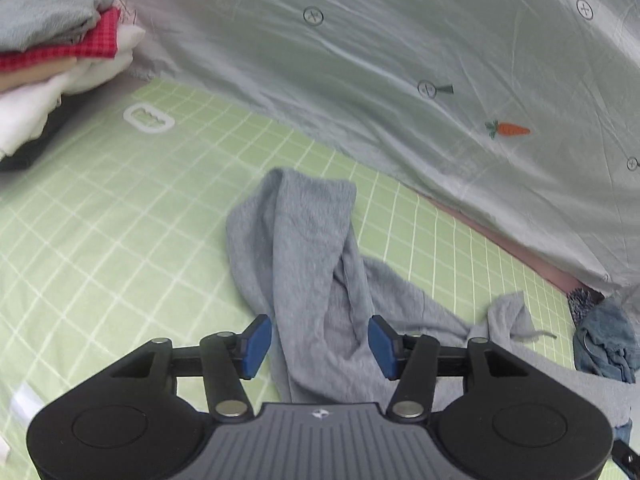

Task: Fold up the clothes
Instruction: 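Open both grippers, releasing the hoodie onto the mat, then grasp the hoodie hem with the left gripper and pull it flat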

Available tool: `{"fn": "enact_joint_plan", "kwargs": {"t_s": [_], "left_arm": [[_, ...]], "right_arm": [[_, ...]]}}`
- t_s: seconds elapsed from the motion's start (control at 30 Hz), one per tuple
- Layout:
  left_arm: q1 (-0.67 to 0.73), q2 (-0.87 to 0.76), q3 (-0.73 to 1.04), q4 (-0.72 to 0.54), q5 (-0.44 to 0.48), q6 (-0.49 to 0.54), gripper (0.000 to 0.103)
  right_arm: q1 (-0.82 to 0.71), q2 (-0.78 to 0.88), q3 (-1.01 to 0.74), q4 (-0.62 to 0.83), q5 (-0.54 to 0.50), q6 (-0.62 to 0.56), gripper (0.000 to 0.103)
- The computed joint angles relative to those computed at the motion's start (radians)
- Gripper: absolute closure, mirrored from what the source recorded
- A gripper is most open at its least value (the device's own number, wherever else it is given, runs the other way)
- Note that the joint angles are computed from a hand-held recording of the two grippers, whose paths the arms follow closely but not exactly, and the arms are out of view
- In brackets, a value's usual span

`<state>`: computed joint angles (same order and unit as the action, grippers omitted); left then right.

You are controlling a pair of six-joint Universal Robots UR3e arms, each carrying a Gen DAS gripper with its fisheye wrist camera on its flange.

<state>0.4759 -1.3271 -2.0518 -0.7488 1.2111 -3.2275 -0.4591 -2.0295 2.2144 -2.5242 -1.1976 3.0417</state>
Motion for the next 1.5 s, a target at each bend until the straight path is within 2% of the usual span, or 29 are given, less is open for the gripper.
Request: {"fn": "enact_joint_plan", "kwargs": {"t_s": [0.07,0.2,0.27,0.43,0.5,0.53,0.57,0.6,0.77,0.87,1.1,1.2,1.33,1.37,1.43,1.5], "left_arm": [[-0.021,0.036,-0.044,-0.019,-0.001,-0.016,0.039],[-0.062,0.023,-0.073,-0.012,-0.045,-0.053,0.032],[-0.114,-0.033,-0.047,0.009,-0.024,-0.081,0.032],[-0.234,-0.205,0.095,-0.012,0.114,-0.117,0.032],[-0.244,-0.245,0.119,-0.001,0.133,-0.125,0.039],[-0.241,-0.26,0.123,0.009,0.135,-0.128,0.056],[-0.24,-0.279,0.133,0.013,0.14,-0.132,0.08],[-0.242,-0.297,0.141,0.023,0.154,-0.138,0.088],[-0.246,-0.391,0.196,0.113,0.242,-0.091,0.092],[-0.202,-0.471,0.281,0.135,0.243,-0.055,0.095],[-0.106,-0.732,0.595,0.164,0.252,0.035,0.095],[-0.096,-0.891,0.82,0.139,0.29,0.03,0.095],[-0.104,-1.036,1.093,0.014,0.339,-0.028,0.095],[-0.104,-1.069,1.149,0.002,0.346,-0.04,0.09],[-0.109,-1.046,1.133,-0.013,0.355,-0.064,0.085],[-0.113,-0.967,1.01,0.035,0.335,-0.071,0.074]], "right_arm": [[0.02,0.079,-0.031,-0.024,-0.02,0.007,0.058],[0.019,0.141,-0.052,-0.027,-0.017,-0.017,0.057],[0.011,0.143,-0.046,-0.018,-0.011,-0.028,0.055],[-0.031,0.138,-0.024,0.019,-0.001,-0.052,0.055],[-0.04,0.143,-0.021,0.027,-0.005,-0.049,0.055],[-0.041,0.148,-0.02,0.026,-0.012,-0.042,0.055],[-0.041,0.157,-0.018,0.022,-0.022,-0.033,0.055],[-0.041,0.169,-0.018,0.018,-0.031,-0.023,0.055],[-0.033,0.233,-0.029,-0.005,-0.081,0.016,0.054],[-0.024,0.261,-0.043,-0.021,-0.116,0.035,0.055],[-0.014,0.307,-0.076,-0.031,-0.216,0.054,0.055],[-0.001,0.339,-0.098,-0.036,-0.265,0.081,0.055],[0.029,0.392,-0.133,-0.049,-0.312,0.118,0.055],[0.04,0.404,-0.142,-0.054,-0.322,0.124,0.055],[0.057,0.424,-0.156,-0.061,-0.334,0.128,0.055],[0.061,0.435,-0.161,-0.062,-0.33,0.125,0.055]]}}
